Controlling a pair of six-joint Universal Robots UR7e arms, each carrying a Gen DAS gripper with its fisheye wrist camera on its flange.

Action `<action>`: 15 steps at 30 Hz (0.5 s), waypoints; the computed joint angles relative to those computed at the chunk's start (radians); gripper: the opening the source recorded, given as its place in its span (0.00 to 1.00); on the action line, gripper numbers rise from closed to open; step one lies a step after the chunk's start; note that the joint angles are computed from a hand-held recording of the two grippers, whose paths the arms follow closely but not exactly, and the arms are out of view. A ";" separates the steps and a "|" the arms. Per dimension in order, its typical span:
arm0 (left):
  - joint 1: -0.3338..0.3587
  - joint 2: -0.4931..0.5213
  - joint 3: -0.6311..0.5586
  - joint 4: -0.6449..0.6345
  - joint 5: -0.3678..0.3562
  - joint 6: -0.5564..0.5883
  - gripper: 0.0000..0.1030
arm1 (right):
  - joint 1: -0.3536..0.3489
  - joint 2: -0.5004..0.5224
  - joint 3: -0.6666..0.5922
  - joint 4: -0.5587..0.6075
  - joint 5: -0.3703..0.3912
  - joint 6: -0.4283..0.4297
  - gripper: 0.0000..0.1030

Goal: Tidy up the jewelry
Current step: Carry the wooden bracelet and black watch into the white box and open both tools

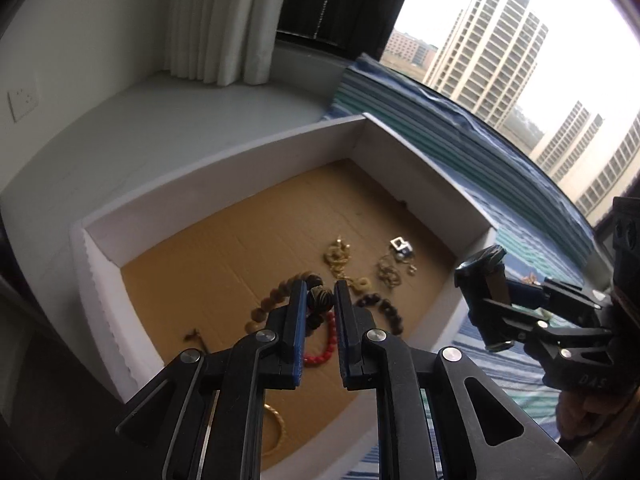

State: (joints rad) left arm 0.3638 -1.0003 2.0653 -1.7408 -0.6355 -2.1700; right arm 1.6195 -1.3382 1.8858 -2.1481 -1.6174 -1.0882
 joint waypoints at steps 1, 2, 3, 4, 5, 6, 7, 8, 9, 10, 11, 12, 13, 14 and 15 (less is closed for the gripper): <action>0.015 -0.009 0.017 -0.008 -0.008 -0.011 0.11 | 0.020 0.028 0.005 -0.011 -0.018 0.016 0.45; 0.031 -0.018 0.034 -0.019 -0.014 -0.016 0.11 | 0.039 0.055 0.011 -0.026 -0.036 0.031 0.45; 0.046 -0.027 0.050 -0.027 -0.020 -0.021 0.11 | 0.054 0.082 0.017 -0.045 -0.059 0.039 0.45; 0.061 -0.031 0.060 -0.033 -0.023 -0.027 0.11 | 0.070 0.105 0.029 -0.077 -0.081 0.050 0.45; 0.065 -0.038 0.073 -0.033 -0.032 -0.039 0.11 | 0.084 0.126 0.040 -0.111 -0.098 0.056 0.45; 0.069 -0.037 0.079 -0.037 -0.039 -0.049 0.11 | 0.097 0.150 0.051 -0.148 -0.117 0.057 0.45; 0.075 -0.036 0.080 -0.034 -0.042 -0.058 0.11 | 0.107 0.170 0.063 -0.188 -0.133 0.060 0.45; 0.081 -0.034 0.083 -0.030 -0.044 -0.065 0.12 | 0.113 0.187 0.071 -0.218 -0.145 0.067 0.46; 0.083 -0.030 0.082 -0.022 -0.048 -0.075 0.12 | 0.115 0.205 0.070 -0.232 -0.151 0.075 0.47; 0.089 -0.029 0.085 -0.023 -0.051 -0.079 0.13 | 0.117 0.224 0.065 -0.240 -0.156 0.085 0.47; 0.092 -0.028 0.086 -0.013 -0.058 -0.091 0.19 | 0.119 0.238 0.063 -0.248 -0.156 0.094 0.50; 0.093 -0.028 0.088 -0.012 -0.065 -0.098 0.35 | 0.121 0.246 0.064 -0.262 -0.153 0.099 0.53; 0.089 -0.027 0.090 -0.005 -0.069 -0.111 0.44 | 0.121 0.246 0.071 -0.288 -0.147 0.099 0.58; 0.079 -0.025 0.089 0.015 -0.069 -0.133 0.60 | 0.117 0.236 0.081 -0.310 -0.130 0.097 0.58; 0.066 -0.021 0.083 0.051 -0.067 -0.163 0.67 | 0.108 0.221 0.085 -0.309 -0.102 0.095 0.58</action>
